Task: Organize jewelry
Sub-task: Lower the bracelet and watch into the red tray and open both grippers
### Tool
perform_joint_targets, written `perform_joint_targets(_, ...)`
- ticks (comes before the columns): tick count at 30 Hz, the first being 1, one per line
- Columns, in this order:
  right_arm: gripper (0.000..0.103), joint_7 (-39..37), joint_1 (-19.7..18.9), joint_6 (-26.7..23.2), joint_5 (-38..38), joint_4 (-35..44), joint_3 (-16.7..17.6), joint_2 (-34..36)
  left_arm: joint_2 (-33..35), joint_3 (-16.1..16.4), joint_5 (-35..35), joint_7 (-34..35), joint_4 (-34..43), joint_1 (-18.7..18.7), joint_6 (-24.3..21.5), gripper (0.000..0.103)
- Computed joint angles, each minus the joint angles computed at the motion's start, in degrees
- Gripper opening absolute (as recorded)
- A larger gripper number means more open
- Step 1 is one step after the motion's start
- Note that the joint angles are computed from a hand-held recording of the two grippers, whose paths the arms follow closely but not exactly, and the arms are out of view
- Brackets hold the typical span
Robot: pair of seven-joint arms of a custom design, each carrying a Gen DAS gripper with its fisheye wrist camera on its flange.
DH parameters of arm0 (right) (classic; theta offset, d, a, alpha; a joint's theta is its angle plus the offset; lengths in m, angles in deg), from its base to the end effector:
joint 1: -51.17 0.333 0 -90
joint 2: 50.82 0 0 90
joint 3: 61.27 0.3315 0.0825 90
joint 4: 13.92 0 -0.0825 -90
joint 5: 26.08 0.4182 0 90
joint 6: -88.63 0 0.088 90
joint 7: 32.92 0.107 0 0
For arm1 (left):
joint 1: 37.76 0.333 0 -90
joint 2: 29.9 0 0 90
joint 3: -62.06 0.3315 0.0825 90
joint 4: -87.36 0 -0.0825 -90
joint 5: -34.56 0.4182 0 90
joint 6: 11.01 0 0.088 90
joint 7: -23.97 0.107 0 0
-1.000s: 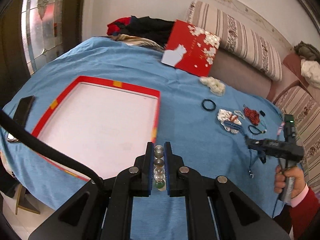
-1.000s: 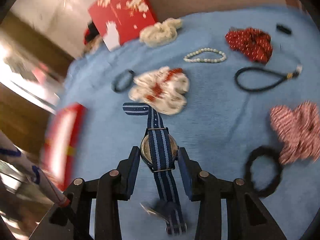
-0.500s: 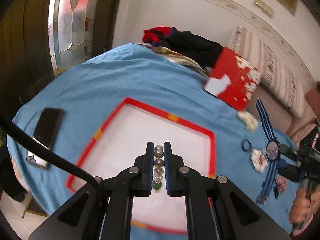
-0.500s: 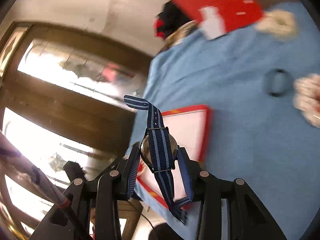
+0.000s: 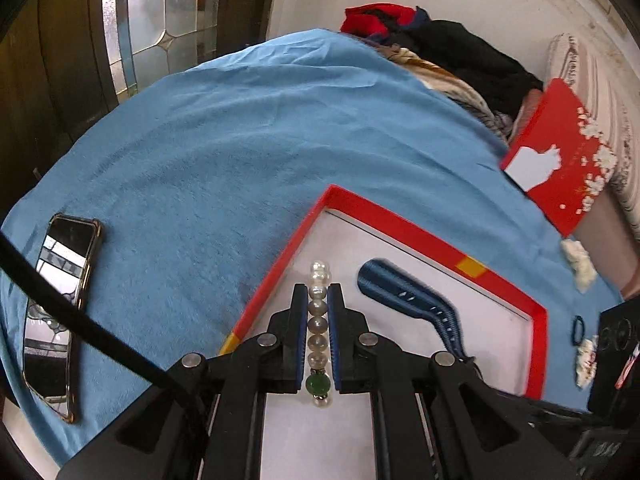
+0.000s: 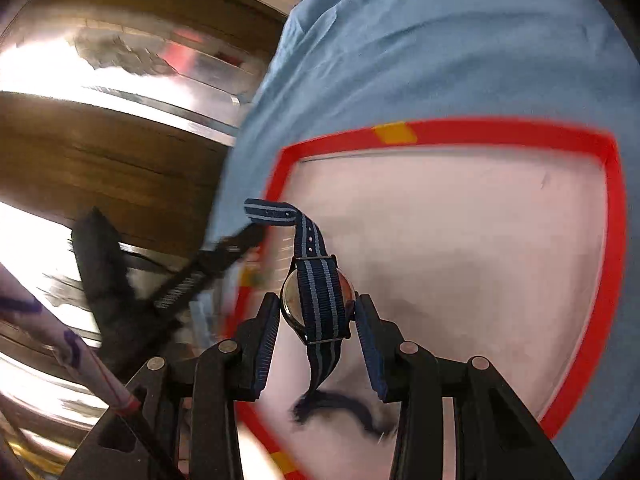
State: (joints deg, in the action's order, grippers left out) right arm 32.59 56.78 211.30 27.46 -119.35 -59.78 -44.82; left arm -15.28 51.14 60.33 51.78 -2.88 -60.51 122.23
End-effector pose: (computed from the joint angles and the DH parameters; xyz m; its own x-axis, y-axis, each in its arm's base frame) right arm 0.6405 0.1137 0.5065 0.1940 -0.7003 -0.6870 -0.9528 0.0322 -0.3018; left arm 0.6089 -0.3783 0.5574 0.2226 -0.9538 0.2018 -0.7922 -0.2976 -0.5328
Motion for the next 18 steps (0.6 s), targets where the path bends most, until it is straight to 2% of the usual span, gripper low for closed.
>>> perform_joint_targets(3,0.043,-0.48,1.05,5.65,-6.03,-1.02,0.06,-1.27,-0.86,0.3,1.81,-0.84,-1.04,-0.25,1.64,0.011)
perform_joint_targets(5,0.043,0.95,1.74,9.74,-10.71,-1.88,-0.04,-2.15,-1.94,0.2,2.72,-1.19,-2.23,-0.29,2.56,0.018)
perform_joint_targets(8,0.043,7.58,3.42,18.24,-27.81,-3.83,-0.28,-3.68,-3.34,-0.1,4.11,-2.55,-3.29,-0.48,2.55,0.02)
perform_joint_targets(9,0.043,7.65,4.52,20.31,-29.77,-4.95,-1.05,-4.65,-3.97,-0.24,4.68,-2.89,-3.76,-0.53,2.42,0.02)
perform_joint_targets(10,0.043,5.65,3.62,19.9,-27.72,-4.95,-0.17,-5.24,-4.93,-0.34,5.84,-3.75,-4.52,-0.69,2.38,0.02)
perform_joint_targets(13,0.044,-0.48,4.87,19.33,-25.3,-6.04,0.53,-7.38,-7.46,-0.98,8.37,-6.48,-6.41,-0.66,1.46,0.022)
perform_joint_targets(14,0.045,-2.62,5.04,18.41,-25.2,-6.54,0.27,-8.27,-8.63,-1.23,8.87,-7.79,-7.59,-0.46,1.7,0.026)
perform_joint_targets(15,0.046,-4.4,5.9,17.52,-25.91,-6.66,0.75,-8.52,-10.08,-1.47,9.1,-9.28,-9.23,-0.09,2.42,0.029)
perform_joint_targets(17,0.049,-6.09,7.0,16.92,-26.77,-7.23,1.1,-8.58,-12.22,-2.23,8.86,-11.32,-11.68,0.72,3.21,0.03)
perform_joint_targets(18,0.049,-4.64,7.63,17.57,-30.25,-7.47,1.73,-8.13,-12.81,-2.62,8.52,-11.94,-12.38,1.13,3.39,0.03)
